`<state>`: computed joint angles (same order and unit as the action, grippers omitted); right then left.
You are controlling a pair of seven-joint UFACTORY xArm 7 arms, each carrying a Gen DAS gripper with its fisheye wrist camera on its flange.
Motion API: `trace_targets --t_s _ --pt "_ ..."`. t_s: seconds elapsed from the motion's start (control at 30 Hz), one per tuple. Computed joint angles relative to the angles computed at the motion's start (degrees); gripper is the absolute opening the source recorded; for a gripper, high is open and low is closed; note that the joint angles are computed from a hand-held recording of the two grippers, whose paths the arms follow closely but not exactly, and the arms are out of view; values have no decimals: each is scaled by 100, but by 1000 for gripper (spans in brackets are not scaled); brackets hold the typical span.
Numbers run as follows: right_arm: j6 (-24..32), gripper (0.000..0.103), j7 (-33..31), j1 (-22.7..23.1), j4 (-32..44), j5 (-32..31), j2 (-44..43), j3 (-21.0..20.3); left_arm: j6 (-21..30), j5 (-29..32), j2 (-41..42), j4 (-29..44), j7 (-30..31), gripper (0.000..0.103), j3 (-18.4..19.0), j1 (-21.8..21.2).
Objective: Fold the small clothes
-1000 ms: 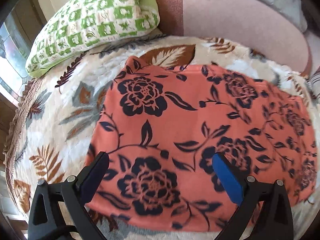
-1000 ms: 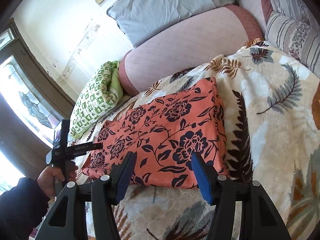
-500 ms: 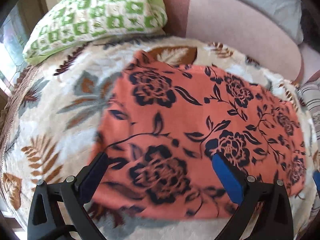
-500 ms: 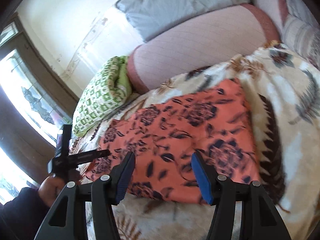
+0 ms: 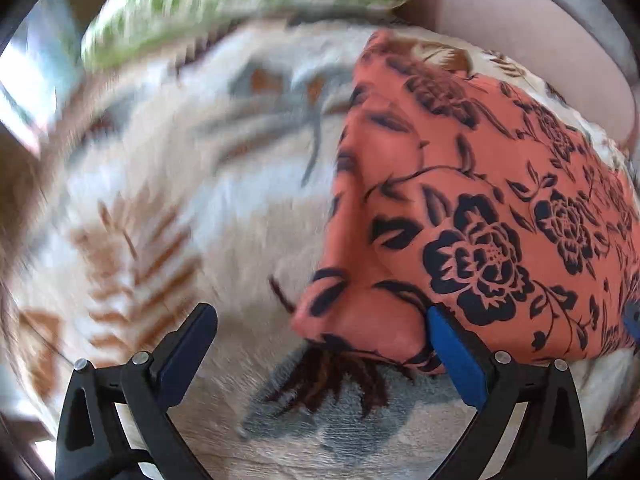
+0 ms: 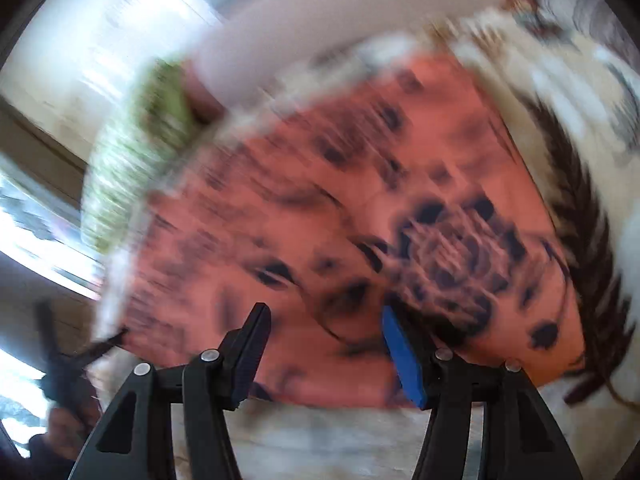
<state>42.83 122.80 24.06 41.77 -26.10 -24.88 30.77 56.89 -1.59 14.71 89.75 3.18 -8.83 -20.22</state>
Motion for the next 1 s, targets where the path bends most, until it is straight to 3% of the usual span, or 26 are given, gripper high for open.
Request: trace_targets --t_s 0.1,0.2,0.27,0.4,0.53,0.7,0.83,0.97,1.0 --pt "276 62 49 77 43 -61 -278 141 -53 -744 -252 -112 56 103 -10 284" --pt "317 68 701 73 -235 -77 -1037 503 -204 -1165 -641 -449 142 103 26 451" --pt "-104 73 1374 15 -627 -30 -1722 779 2 -1772 -863 -654 189 103 45 594" --pt "-525 73 2071 -237 -949 308 -2402 1274 400 -2714 -1011 -878 337 103 19 640" --pt "-949 73 2820 -381 -1403 795 -2954 1683 317 -2791 -745 -829 -41 103 -61 467" --pt "-994 75 3533 -335 -1851 1232 -3474 1980 -110 -2733 -385 -599 -461 103 -112 379" --pt "-1692 75 3635 -708 -2231 1182 -3308 1895 -611 -2926 -240 -548 -673 103 -171 380" --pt "-1727 77 3122 -1183 -2146 863 -2982 1680 -1397 -3448 -138 -699 -386 101 -325 433" --pt "-1784 77 3012 -1378 -2098 726 -2924 1723 -1570 -3651 -139 -766 -189 96 -385 460"
